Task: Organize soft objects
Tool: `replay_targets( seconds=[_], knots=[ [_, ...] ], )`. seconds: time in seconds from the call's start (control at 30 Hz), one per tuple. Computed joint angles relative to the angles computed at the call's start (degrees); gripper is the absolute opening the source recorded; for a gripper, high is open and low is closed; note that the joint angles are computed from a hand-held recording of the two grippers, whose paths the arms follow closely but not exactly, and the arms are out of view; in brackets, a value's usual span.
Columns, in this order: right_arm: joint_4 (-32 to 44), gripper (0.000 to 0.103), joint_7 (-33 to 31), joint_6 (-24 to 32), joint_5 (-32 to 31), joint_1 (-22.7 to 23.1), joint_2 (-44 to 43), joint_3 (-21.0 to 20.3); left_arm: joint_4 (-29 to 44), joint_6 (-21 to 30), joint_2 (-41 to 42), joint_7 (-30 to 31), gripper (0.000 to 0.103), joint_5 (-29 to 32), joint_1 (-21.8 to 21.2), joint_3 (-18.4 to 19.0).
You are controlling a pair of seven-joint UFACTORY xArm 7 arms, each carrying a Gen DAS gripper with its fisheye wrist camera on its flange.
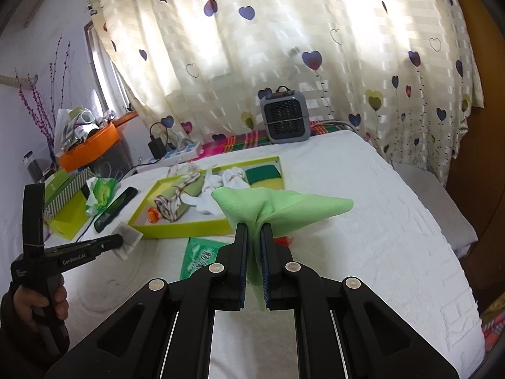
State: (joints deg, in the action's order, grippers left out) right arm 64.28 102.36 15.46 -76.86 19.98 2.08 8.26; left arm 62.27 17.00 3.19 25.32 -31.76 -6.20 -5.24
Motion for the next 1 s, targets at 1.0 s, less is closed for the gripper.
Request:
replay_targets(
  seconds=[1.0],
  knots=[
    [11.77, 0.008, -14.51, -4.61, 9.47, 4.85, 9.63, -5.69, 5.45, -0.98, 3.29, -1.42, 0.008, 2.72, 0.93, -1.04]
  ],
)
